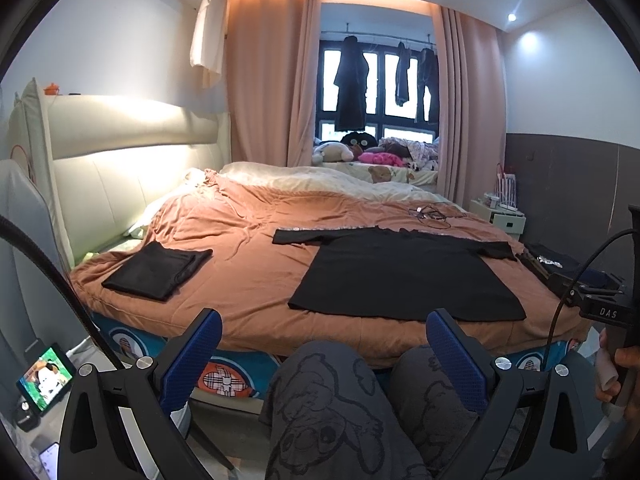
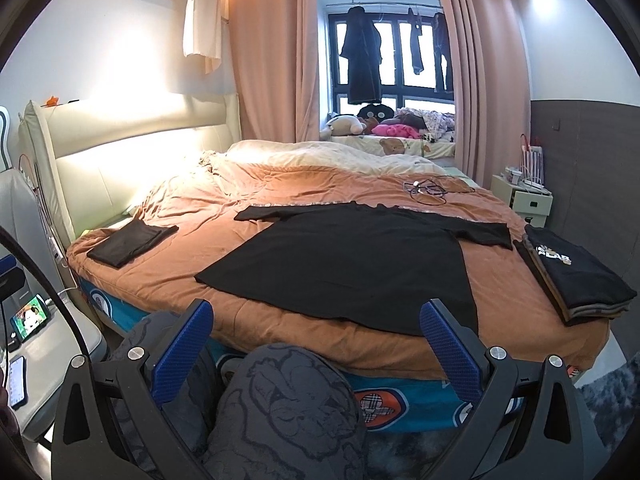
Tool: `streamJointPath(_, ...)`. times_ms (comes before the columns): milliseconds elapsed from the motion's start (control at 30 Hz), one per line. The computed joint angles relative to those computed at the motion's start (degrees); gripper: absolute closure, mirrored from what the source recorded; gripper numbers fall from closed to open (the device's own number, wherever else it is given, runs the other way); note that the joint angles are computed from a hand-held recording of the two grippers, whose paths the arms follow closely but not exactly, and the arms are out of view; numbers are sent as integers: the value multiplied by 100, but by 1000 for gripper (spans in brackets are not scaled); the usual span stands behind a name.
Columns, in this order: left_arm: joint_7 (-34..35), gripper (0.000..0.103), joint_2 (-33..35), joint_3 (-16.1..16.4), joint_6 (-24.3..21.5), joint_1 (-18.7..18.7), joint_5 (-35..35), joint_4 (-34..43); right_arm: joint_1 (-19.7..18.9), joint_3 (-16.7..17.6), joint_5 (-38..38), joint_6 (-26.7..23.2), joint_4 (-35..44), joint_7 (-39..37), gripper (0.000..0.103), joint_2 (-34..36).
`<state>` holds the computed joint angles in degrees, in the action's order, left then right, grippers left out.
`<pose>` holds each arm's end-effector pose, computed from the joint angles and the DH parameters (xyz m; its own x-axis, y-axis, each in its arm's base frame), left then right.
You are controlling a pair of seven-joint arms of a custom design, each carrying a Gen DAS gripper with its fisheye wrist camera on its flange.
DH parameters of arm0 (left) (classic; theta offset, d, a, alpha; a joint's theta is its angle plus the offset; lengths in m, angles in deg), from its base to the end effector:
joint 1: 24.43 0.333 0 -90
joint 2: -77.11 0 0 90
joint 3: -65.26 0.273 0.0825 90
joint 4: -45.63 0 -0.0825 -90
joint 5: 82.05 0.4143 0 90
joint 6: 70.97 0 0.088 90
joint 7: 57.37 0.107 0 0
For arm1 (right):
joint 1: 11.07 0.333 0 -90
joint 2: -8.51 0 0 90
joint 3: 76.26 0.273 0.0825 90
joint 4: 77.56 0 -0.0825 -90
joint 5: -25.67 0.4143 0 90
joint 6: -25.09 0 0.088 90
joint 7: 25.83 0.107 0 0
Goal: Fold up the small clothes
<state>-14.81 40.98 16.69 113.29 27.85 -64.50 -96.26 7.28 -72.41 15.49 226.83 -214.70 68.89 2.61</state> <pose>0.5071 -0.0333 0.5098 0.3347 -0.9415 0.0384 -0.3146 -0.1501 -0.9373 0.4999 0.2278 0.4475 0.4581 -0.8867 0.0626 -0.2746 -0.2082 -0.9388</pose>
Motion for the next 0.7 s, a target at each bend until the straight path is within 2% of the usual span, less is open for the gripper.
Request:
streamJointPath(133,42,0,33,137,-7,-130,11,-52,17,-11,-13,57,-14,34,0,14)
streamJointPath(400,34,0,237,87,-38,-16,94,126,-11,-137,-475,36,217,387,0,183)
streamJointPath(533,-37,0,331,-180,-56,352,172,342,-87,-173,-1001,-76,639,749,0,474)
streamJointPath(633,-124,0,541,-456,-74,777,264,639,-291,-112,-1722,-160,1221,1422,0,860)
streamJointPath(700,-212,0,701,-793,-109,1239,368,937,-500,50,-2074,-237,1634,1704,0,1153)
